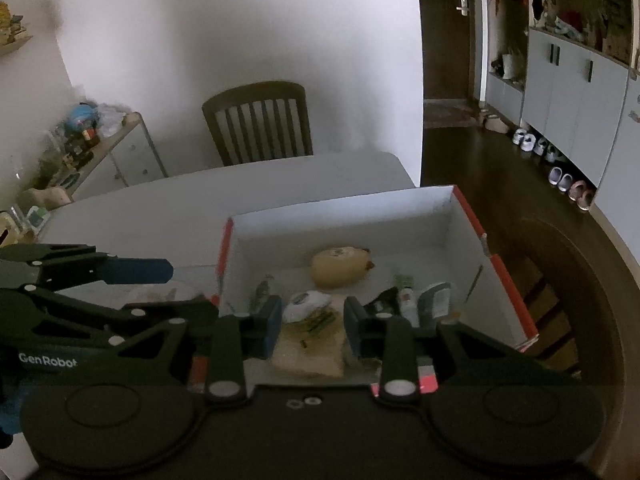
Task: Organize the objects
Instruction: 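Withdraw both tools from the box back over the tray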
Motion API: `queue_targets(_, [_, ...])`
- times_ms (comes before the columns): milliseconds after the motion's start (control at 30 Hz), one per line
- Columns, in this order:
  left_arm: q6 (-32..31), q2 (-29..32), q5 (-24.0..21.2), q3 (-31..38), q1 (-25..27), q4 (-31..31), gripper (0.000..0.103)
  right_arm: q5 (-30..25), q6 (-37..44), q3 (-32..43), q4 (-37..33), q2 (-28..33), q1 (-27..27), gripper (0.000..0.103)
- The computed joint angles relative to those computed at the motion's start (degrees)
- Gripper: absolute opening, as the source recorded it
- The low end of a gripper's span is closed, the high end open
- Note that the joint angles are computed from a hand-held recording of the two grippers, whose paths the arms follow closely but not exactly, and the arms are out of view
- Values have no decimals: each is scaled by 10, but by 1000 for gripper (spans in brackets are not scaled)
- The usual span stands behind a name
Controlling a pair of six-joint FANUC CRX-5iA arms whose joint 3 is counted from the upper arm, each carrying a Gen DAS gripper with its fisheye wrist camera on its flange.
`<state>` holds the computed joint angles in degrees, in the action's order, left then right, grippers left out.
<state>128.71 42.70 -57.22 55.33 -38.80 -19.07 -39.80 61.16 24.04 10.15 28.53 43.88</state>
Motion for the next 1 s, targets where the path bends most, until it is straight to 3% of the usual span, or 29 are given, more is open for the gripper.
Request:
queue_targets(267, [51,-90,41,-132,-6,-37,67,12,-25,-19,17,-12,27,40])
queue_targets(467, [93,-151,61,-220,-6,-66,74,8,-54,-18,32,-5,47,43])
queue_targets(500, [99,-160,61,-233,-6,-71,74,6,-55,-15,31,-2,50,45])
queue_targets(567, [110,-178,62,-258,-3,-76,74,9,-60,-16,35,0,57,65])
queue_targets(600, [115,-185,64,-269,-1,-77,74,11,-63,-18,38,0,61,68])
queue_targets(1000, [142,-264,76,-401,30,-67,86,-10,-66,24,49,40,96,86])
